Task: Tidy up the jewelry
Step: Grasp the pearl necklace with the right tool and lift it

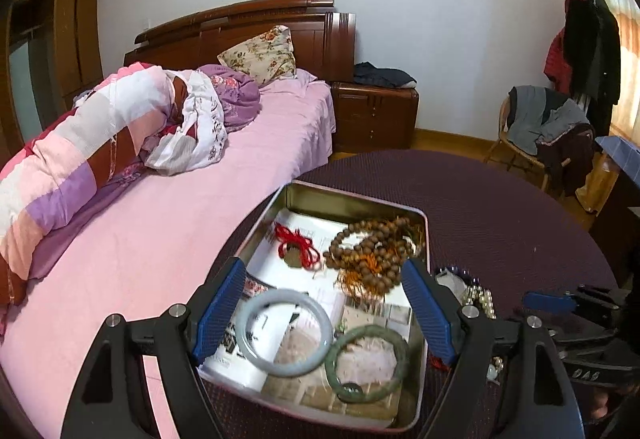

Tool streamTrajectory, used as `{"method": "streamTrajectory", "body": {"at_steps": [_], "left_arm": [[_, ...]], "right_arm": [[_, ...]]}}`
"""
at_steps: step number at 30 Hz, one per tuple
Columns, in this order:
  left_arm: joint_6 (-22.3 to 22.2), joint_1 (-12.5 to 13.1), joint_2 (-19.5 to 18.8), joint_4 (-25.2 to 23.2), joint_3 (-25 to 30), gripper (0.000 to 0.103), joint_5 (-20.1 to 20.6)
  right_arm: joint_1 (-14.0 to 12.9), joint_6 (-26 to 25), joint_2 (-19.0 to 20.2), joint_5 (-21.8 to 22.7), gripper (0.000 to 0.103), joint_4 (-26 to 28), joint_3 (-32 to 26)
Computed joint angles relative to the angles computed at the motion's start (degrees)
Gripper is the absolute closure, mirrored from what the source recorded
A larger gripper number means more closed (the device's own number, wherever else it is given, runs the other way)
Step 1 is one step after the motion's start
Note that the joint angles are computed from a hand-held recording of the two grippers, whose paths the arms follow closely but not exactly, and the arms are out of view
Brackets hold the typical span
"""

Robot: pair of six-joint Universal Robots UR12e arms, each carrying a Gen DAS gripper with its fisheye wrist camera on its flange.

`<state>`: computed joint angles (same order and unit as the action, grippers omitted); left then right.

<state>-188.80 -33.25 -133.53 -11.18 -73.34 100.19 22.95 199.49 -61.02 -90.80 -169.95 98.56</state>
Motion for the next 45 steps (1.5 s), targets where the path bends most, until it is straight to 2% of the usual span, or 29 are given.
{"method": "streamTrajectory", "body": {"at_steps": [2, 8, 11, 13, 20, 23, 29, 31, 32, 33, 35, 41, 43, 44, 45], "left_arm": [[-1.1, 0.1, 0.0, -0.8, -0.2, 0.023, -0.3], [-3.2, 0.3, 0.3, -0.8, -1.1, 0.023, -1.3], [-3.2, 0.2, 0.4, -0.6, -1.4, 0.023, -1.5], [-3.0, 0.1, 0.7, 0.0, -1.8, 0.023, -2.0], [-2.0, -0.4, 1.8, 1.3, -3.8, 0.023, -2.9], [-1.5, -0.7, 2.2, 1.4, -4.6, 0.023, -3.4], [0.8, -1.9, 2.9, 2.5, -6.0, 0.023, -3.6], [1.3, -2.2, 3.1, 2.7, -6.4, 0.023, -3.5], [1.6, -2.4, 3.2, 2.7, -6.6, 0.023, -3.2], [1.7, -2.5, 3.2, 2.6, -6.7, 0.023, -3.2], [1.7, -2.7, 3.3, 2.5, -6.9, 0.023, -3.3], [2.3, -3.2, 3.2, 1.9, -6.7, 0.023, -2.9], [2.0, -3.3, 3.1, 1.4, -6.6, 0.023, -3.1], [1.9, -3.3, 3.1, 1.4, -6.6, 0.023, -3.2], [2.0, -3.3, 3.1, 1.5, -6.7, 0.023, -3.4]], "right_arm": [[0.4, -0.3, 0.6, -1.4, 0.055, 1.3, -0.8], [0.4, 0.3, 1.3, -0.7, 0.062, 3.0, -1.2], [0.4, -0.8, 1.2, -0.4, 0.073, 3.2, -1.2], [0.5, -1.2, 1.1, -0.4, 0.085, 3.5, -1.0], [0.5, 0.0, -1.4, -3.2, 0.087, 1.3, 2.9], [0.7, 0.4, -2.6, -5.5, 0.094, 1.1, 4.4], [0.6, 1.2, -4.5, -7.0, 0.094, 2.4, 7.1], [0.7, 1.8, -4.9, -7.6, 0.091, 1.4, 7.9], [0.7, 2.3, -5.0, -7.8, 0.078, 0.5, 8.3], [0.5, 2.7, -5.1, -6.9, 0.054, -0.5, 8.6], [0.4, 3.3, -4.8, -6.0, 0.037, -2.3, 8.5], [1.1, 0.8, -2.5, -6.5, 0.039, -1.2, 5.2], [1.1, 0.3, -1.8, -6.6, 0.05, 0.7, 4.2], [0.8, 0.5, -1.8, -5.3, 0.054, 1.9, 4.0], [0.8, 0.1, -1.9, -5.3, 0.067, 1.6, 4.1]]}}
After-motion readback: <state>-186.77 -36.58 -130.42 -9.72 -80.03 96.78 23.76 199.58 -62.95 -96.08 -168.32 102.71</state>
